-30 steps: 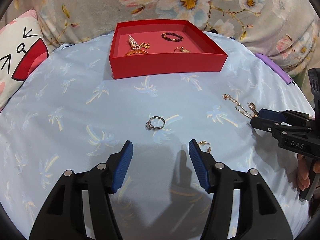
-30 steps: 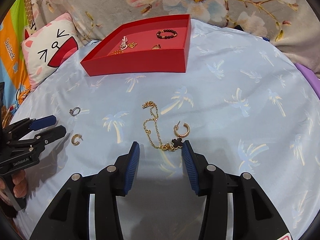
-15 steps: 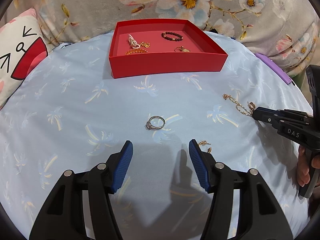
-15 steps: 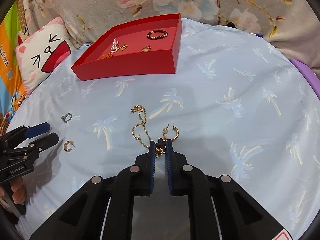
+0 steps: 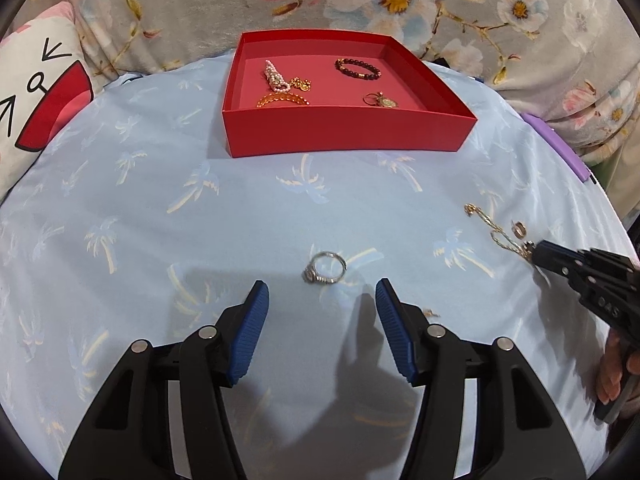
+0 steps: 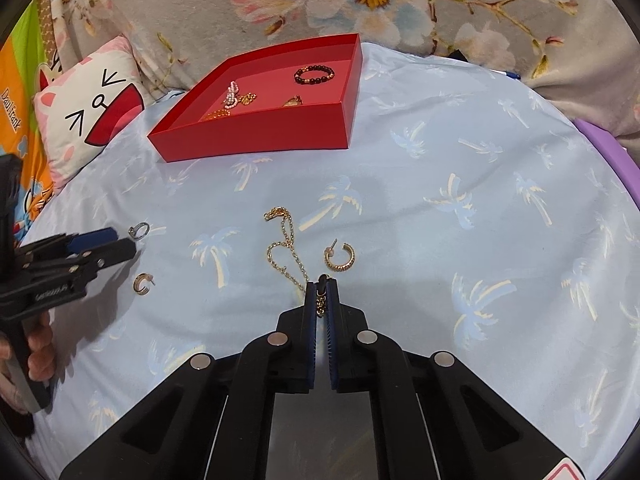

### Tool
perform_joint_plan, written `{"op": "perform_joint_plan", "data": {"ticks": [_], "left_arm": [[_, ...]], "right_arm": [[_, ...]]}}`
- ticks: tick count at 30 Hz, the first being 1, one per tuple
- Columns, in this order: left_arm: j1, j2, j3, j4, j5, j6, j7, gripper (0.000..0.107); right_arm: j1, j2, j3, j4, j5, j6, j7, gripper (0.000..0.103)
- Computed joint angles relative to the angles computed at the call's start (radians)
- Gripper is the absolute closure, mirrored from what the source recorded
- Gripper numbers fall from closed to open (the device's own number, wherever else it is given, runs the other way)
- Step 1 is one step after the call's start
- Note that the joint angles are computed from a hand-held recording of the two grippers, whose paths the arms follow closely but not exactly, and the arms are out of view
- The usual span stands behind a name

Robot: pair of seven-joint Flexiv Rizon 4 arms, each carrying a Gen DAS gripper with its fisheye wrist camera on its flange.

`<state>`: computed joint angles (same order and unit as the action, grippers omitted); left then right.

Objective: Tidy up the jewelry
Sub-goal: 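Grasp the silver ring with the left tool while the right tool grasps the clover chain, then carry the silver ring and clover chain into the red box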

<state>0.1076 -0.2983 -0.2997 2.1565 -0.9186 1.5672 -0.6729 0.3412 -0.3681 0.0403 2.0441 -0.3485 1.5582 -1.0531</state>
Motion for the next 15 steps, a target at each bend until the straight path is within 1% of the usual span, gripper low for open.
{"op": "perform_joint_plan", "data": {"ticks": [1, 4, 6, 7, 8, 9, 11, 12, 15], "left_arm": [[-0.025, -0.011, 0.036, -0.014, 0.042, -0.006, -0.032, 0.057], [-0.037, -0.029, 0.058, -0.031, 0.119, 0.0, -0.074, 0.066], [-0.017, -0.032, 0.036, -0.031, 0.147, 0.006, -0.079, 0.074], [-0.01, -0.033, 0.03, -0.031, 0.162, 0.008, -0.084, 0.076], [0.007, -0.033, 0.011, -0.029, 0.168, 0.009, -0.08, 0.079], [0.032, -0.032, -0.021, -0.024, 0.162, 0.013, -0.067, 0.086], [0.075, -0.027, -0.073, -0.014, 0.146, 0.013, -0.044, 0.09], [0.102, -0.023, -0.108, -0.007, 0.124, 0.013, -0.022, 0.096], [0.129, -0.015, -0.154, 0.006, 0.078, 0.017, 0.025, 0.098]], "right_arm": [[0.001, 0.003, -0.001, 0.004, 0.0, 0.002, 0.0, 0.099], [0.01, 0.011, -0.012, 0.017, -0.007, 0.011, 0.003, 0.099], [0.01, 0.012, -0.012, 0.018, -0.007, 0.012, 0.004, 0.099], [0.005, 0.011, -0.006, 0.017, -0.005, 0.011, 0.0, 0.099], [0.005, 0.012, -0.005, 0.019, -0.005, 0.011, 0.0, 0.099], [0.005, 0.013, -0.005, 0.02, -0.004, 0.01, 0.0, 0.099], [0.0, 0.013, 0.002, 0.018, 0.0, 0.008, -0.003, 0.099], [-0.004, 0.013, 0.006, 0.018, 0.003, 0.006, -0.004, 0.099], [-0.016, 0.011, 0.021, 0.015, 0.015, 0.002, -0.01, 0.099]]}}
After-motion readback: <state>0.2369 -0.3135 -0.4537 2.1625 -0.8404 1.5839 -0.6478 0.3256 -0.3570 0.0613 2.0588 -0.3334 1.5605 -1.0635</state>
